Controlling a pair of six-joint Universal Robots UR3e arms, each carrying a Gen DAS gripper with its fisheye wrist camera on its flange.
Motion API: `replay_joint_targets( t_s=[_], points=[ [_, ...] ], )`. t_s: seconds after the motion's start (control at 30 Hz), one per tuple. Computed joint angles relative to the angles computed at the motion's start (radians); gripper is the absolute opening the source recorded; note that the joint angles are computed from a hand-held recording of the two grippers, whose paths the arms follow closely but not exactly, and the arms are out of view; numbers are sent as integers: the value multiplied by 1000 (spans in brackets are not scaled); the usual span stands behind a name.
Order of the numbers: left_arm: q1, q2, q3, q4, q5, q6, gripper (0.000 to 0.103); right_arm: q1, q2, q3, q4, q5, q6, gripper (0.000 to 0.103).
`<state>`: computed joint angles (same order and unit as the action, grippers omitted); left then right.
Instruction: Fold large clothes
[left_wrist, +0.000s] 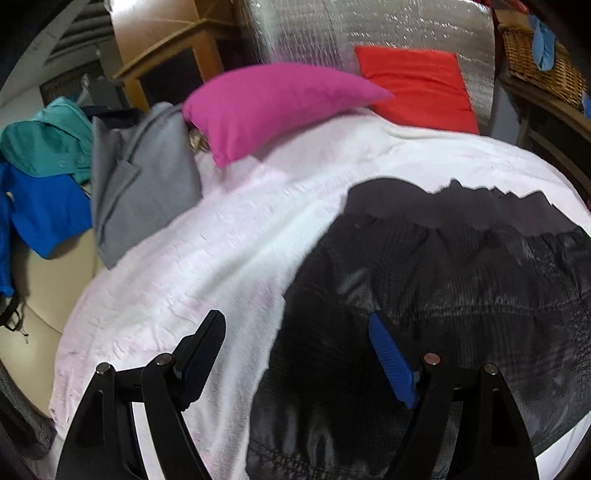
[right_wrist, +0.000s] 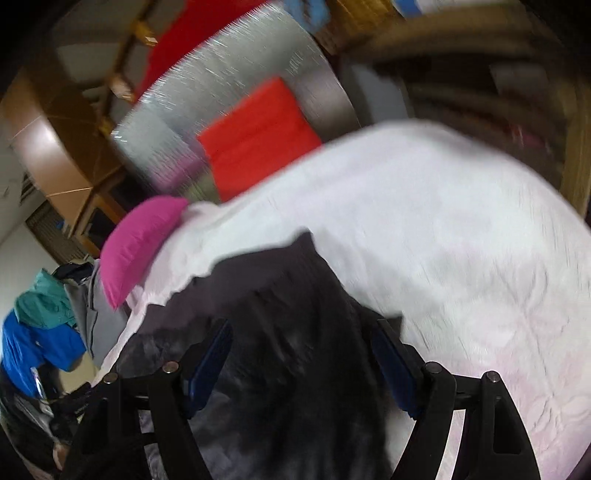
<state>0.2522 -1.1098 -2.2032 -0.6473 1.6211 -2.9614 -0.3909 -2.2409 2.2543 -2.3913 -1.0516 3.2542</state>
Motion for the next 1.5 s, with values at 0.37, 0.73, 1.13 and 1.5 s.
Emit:
replay_joint_targets(
  t_s=[0.37, 0.73, 1.13, 1.5],
  points=[
    [43, 40, -45, 91, 1, 38, 80, 349, 396, -215, 15, -312, 91, 53],
    [7, 14, -48, 126, 46, 32, 80, 202, 195, -106, -44, -129, 44, 56],
    [514, -166, 177, -638, -649, 302, 83, -301, -10, -126, 648, 211, -331, 85],
    [405, -275, 198, -670, -718, 295, 91, 26, 317, -113, 231, 53, -96, 97]
  ],
)
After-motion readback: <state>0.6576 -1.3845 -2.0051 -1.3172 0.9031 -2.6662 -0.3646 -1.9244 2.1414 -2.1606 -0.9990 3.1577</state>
